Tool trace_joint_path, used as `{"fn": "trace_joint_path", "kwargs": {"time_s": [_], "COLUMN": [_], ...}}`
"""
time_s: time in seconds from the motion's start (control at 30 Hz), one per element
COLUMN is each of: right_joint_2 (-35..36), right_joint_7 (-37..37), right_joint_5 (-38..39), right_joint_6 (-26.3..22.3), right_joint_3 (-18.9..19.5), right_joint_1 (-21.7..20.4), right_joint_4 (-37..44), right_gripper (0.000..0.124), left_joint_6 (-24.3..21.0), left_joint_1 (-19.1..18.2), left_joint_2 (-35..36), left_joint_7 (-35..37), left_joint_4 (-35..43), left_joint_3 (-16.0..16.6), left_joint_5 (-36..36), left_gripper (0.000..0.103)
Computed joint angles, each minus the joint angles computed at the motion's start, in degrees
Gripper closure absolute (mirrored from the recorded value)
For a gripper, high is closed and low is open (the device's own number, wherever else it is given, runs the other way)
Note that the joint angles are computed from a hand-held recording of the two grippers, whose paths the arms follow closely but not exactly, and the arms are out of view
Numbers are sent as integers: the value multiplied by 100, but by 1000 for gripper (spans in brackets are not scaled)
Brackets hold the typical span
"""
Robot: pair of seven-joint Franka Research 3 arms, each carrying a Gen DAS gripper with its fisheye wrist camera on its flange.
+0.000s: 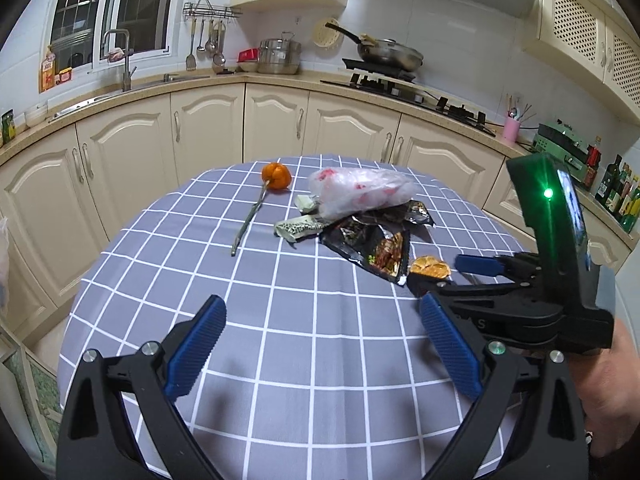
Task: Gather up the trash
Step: 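Grasp the black snack wrapper with the left tool while the right tool grasps the orange chip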
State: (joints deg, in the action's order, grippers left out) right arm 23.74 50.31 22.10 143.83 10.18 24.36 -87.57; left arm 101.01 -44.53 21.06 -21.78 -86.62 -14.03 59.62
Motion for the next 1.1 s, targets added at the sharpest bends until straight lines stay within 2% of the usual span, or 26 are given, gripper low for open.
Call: {"fn": "trace_joint_path", "kwargs": {"time_s": [0.03,0.07,0.33,0.57,0.63,0.73,0.87,0.93,0.97,1.03,1.1], "right_joint_2": [-20,-11,-102,72,89,228,207,216,212,207,159], "right_joint_7": [-31,-54,-16,171,265,319,275,259,251,244,208], "right_joint_5": [34,78,698,1311,1274,1558,1631,1674,1696,1706,1716], "right_joint_6": [42,16,133,-188,-197,-526,-537,-571,-578,-581,-518], "right_joint_3": [11,28,61,107,60,127,111,111,112,104,98], "right_joint_1": [-17,-39,-336,-620,-587,-763,-776,-795,-801,-797,-791], "right_joint_4": [-36,-18,-107,160,184,385,365,378,372,367,298], "right_gripper": [83,85,85,85,85,85,85,85,85,85,85], "left_joint_6": [-14,-18,76,358,357,272,112,86,307,644,1023], "left_joint_1": [1,1,57,235,256,319,367,307,338,337,382], "left_joint_2": [35,43,457,1034,1224,1465,1961,2093,1997,1737,1521], "left_joint_7": [39,66,715,1680,1887,2059,2648,2883,2871,2653,2544], "left_joint_4": [49,67,662,1478,1762,2135,2895,3103,2927,2486,2110], "left_joint_3": [5,11,162,419,510,643,737,825,837,882,857], "left_joint_5": [1,-1,-145,-691,-836,-1135,-1564,-1652,-1691,-1642,-1564], "left_gripper": [7,7,7,7,7,7,8,30,47,57,87]}}
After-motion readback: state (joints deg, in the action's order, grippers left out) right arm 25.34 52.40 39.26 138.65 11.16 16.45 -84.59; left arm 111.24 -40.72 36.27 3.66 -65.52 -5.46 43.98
